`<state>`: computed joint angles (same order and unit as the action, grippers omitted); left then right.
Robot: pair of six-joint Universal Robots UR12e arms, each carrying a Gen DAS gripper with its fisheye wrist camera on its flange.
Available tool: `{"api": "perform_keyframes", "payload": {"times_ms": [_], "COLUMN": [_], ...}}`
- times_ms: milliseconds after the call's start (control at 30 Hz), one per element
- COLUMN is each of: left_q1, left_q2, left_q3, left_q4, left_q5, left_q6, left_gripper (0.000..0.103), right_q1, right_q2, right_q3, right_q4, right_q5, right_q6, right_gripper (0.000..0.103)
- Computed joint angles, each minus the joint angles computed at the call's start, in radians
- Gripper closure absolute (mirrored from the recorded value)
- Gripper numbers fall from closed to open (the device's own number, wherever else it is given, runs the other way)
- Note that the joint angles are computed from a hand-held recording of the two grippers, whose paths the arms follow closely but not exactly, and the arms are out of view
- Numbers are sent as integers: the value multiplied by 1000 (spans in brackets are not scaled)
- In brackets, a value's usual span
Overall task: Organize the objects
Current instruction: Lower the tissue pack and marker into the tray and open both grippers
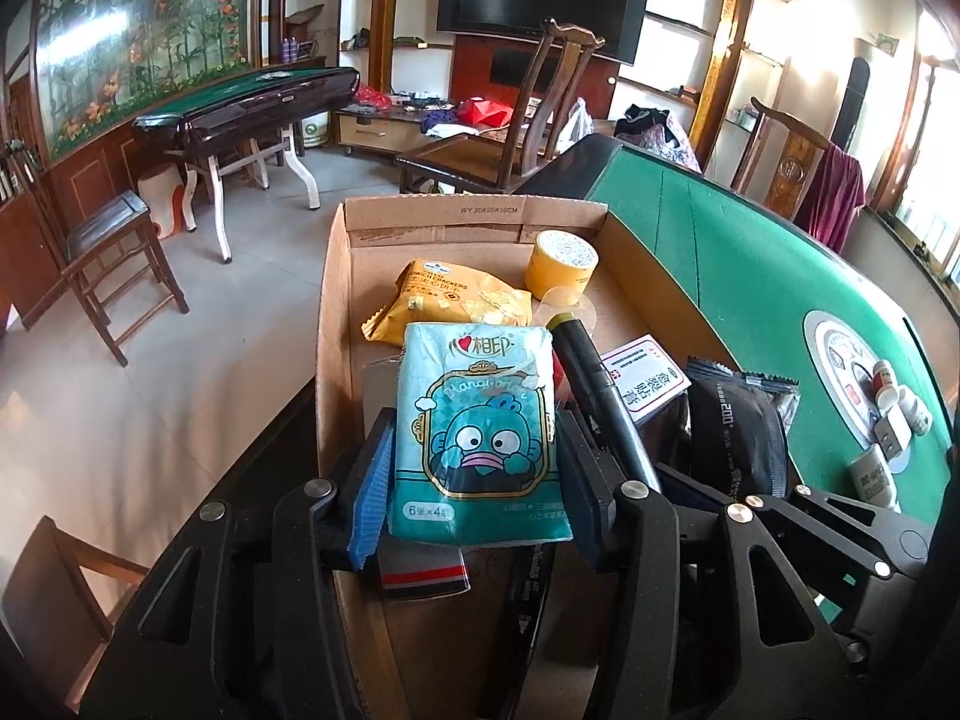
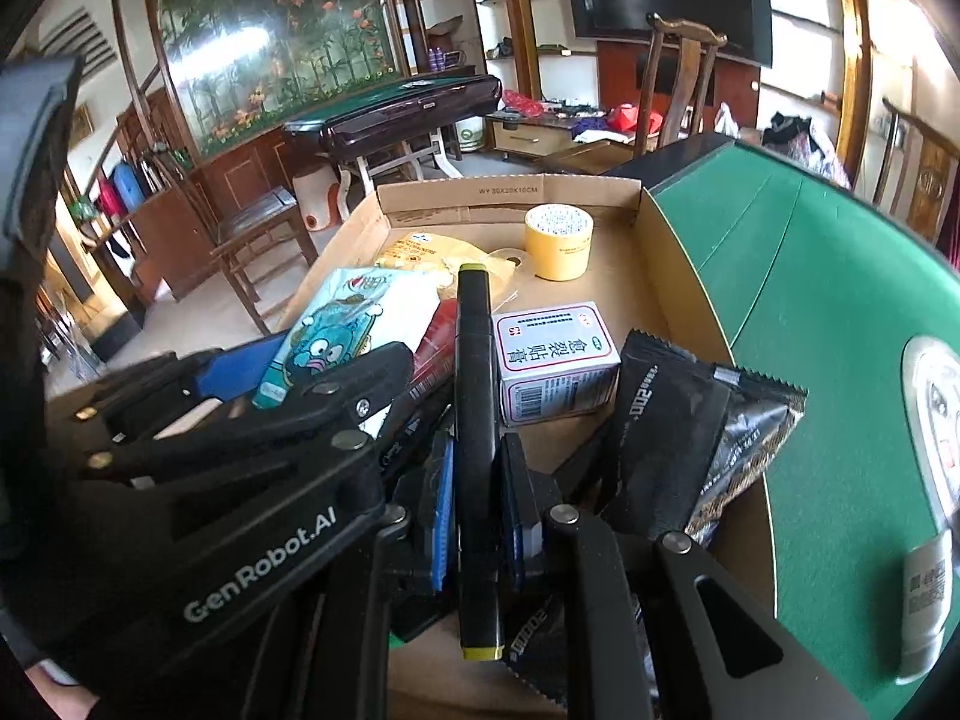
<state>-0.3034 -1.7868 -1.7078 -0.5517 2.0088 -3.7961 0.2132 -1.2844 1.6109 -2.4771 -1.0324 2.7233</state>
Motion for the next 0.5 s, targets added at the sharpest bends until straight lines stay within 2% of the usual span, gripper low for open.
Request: {"api": "perform_keyframes", "payload": {"times_ms": [200, 500], "left_q1": [4, -6], "left_q2": [7, 13], "left_q3": [5, 13], "left_q4": [-36, -38], "left_q5": [-15, -23], "left_q6": [-29, -66], "left_gripper": [46, 46], "right_q1": [-25, -79], "right_q2": [-13, -37], "right_q3": [14, 44], "right_q4": [9, -15], "right_q5": [61, 142], "right_q6": [9, 38], "right_gripper": [89, 89]}}
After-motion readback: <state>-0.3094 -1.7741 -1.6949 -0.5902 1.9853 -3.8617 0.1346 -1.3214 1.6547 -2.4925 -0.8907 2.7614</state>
